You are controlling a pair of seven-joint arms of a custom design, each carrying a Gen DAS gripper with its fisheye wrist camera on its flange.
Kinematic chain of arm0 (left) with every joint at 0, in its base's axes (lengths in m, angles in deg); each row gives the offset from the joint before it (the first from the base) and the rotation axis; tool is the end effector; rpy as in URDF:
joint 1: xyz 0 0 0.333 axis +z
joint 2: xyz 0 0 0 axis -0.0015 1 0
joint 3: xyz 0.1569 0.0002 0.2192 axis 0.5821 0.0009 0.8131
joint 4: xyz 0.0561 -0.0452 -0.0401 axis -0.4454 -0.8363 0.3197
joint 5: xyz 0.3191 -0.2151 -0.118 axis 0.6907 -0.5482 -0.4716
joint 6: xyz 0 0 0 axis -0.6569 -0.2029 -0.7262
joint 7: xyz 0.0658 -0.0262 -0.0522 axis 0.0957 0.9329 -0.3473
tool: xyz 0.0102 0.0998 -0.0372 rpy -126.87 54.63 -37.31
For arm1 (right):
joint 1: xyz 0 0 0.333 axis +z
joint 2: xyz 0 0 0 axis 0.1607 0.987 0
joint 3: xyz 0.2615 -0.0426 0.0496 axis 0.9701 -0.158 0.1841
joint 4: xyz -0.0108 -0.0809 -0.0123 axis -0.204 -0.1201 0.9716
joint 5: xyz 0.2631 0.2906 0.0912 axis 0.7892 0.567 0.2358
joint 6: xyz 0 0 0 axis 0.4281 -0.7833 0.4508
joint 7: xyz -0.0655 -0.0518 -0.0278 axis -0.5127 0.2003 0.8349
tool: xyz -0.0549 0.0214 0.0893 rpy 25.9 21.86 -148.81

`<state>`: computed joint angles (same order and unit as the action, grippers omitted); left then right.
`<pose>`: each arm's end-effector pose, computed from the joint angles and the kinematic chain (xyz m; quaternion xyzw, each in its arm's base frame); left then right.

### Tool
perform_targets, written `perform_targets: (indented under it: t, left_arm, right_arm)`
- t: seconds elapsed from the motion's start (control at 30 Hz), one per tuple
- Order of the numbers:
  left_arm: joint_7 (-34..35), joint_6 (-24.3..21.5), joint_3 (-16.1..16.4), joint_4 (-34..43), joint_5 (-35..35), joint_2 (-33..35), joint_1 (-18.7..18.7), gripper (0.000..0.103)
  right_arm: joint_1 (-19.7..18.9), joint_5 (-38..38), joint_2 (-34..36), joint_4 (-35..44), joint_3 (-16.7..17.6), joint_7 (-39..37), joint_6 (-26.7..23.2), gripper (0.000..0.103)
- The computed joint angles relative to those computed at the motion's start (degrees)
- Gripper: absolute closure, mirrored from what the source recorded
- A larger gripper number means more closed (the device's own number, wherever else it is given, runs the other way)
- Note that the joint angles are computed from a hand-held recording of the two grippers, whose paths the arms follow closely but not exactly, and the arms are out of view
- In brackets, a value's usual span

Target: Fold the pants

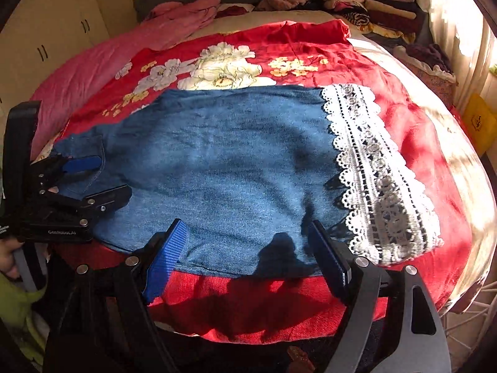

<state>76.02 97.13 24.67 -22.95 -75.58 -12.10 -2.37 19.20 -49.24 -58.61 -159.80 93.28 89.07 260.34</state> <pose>0.6411 -0.1197 0.2912 -0.5638 0.7668 -0.2386 0.1929 0.6010 0.2140 0.3004 -0.7414 0.5773 -0.1403 0.3121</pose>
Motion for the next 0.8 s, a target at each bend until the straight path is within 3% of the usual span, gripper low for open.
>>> perform_targets:
  t: [0.03,0.13,0.33,0.4,0.43,0.5,0.57,0.63,0.7,0.8]
  left_arm:
    - [0.5,0.3,-0.6,-0.3,-0.3,-0.6,0.4,0.013]
    - [1.9,0.9,-2.0,-0.3,-1.4,-1.6,1.1,0.01]
    - [3.6,0.4,-3.1,1.4,-2.7,-2.0,0.6,0.01]
    - [3.8,0.3,-3.0,2.0,-2.6,-1.8,-0.1,0.01]
    - [4.0,0.1,-3.0,2.4,-2.5,-1.8,-0.4,0.01]
    - [4.0,-0.1,-2.7,2.8,-2.1,-1.6,-1.1,0.01]
    - [3.9,-0.5,-2.5,3.5,-1.5,-1.5,-1.8,0.01]
    - [4.2,-0.7,-2.7,3.9,-1.4,-1.4,-2.0,0.01]
    - [4.2,-1.2,-2.3,4.5,-0.9,-1.1,-2.6,0.01]
    - [4.1,-2.0,-2.2,6.0,-0.3,-0.2,-3.4,0.01]
  right_arm:
    - [-0.7,0.8,-1.2,-1.3,0.4,0.0,1.2,0.01]
    - [-2.9,3.0,-4.4,-4.9,1.8,-0.3,4.2,0.01]
    - [-0.8,0.2,-8.9,-9.7,-2.7,5.0,8.5,0.01]
    - [1.2,-1.7,-9.9,-11.0,-5.7,7.6,9.7,0.01]
    - [-0.2,-2.0,-10.3,-11.4,-4.7,8.0,10.1,0.01]
    - [0.9,-3.3,-11.0,-12.5,-6.6,10.0,11.0,0.01]
    - [-1.3,-4.2,-11.6,-13.3,-5.1,11.1,11.6,0.01]
    - [0.6,-5.2,-11.9,-14.0,-7.6,12.9,12.1,0.01]
    - [-1.2,-6.2,-12.2,-14.6,-6.3,14.1,12.4,0.009]
    - [-0.4,-7.4,-12.4,-15.0,-7.5,15.7,12.5,0.009]
